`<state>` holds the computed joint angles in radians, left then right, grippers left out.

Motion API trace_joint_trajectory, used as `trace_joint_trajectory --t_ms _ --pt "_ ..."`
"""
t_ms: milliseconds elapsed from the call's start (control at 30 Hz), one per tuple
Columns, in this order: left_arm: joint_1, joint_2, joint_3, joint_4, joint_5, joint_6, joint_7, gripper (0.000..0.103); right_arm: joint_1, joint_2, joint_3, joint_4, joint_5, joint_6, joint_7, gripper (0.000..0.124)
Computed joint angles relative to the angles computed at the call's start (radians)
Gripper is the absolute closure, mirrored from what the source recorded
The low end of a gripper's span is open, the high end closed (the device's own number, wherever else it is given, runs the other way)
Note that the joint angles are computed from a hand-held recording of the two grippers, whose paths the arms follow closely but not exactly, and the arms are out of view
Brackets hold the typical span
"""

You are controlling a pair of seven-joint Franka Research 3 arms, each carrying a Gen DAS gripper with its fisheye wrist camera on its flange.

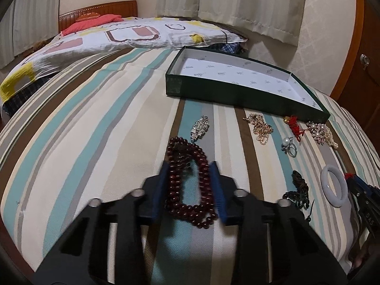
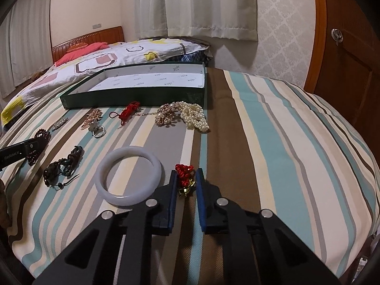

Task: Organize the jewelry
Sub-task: 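Lower the left tool and grasp the dark red bead bracelet, then carry the bead bracelet into the green box and open the left tool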

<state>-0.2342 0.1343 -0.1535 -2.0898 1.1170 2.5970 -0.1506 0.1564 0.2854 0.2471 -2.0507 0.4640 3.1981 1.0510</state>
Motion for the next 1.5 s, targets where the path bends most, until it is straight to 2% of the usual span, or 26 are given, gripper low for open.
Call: trace_joint_trajectory --t_ms 167,267,800,900,1133,1500 --pt "0.007 0.002 0.007 -0.006 0.024 0.055 -0.011 0.087 -0.006 0.0 0.006 -0.001 0.002 0.001 -0.002 0.108" --pt "0.007 -0.002 0.009 -0.009 0.035 0.055 -0.027 0.092 -0.04 -0.001 0.047 -0.002 0.018 0.013 -0.021 0.114" --pt "0.003 -0.02 -0.004 -0.01 0.097 0.028 -0.067 0.093 -0.046 -0.003 0.059 0.006 0.04 0.01 -0.029 0.116" --pt "0.004 -0.023 -0.006 -0.011 0.103 0.028 -0.07 0.093 -0.084 -0.002 0.099 0.006 0.062 0.014 -0.049 0.116" --pt "0.005 -0.043 -0.012 -0.016 0.135 0.02 -0.094 0.093 -0.122 -0.002 0.145 0.009 0.094 0.023 -0.077 0.116" --pt "0.014 -0.065 -0.023 0.028 0.198 0.008 -0.123 0.093 -0.262 0.018 0.32 0.077 0.177 0.052 -0.179 0.116"
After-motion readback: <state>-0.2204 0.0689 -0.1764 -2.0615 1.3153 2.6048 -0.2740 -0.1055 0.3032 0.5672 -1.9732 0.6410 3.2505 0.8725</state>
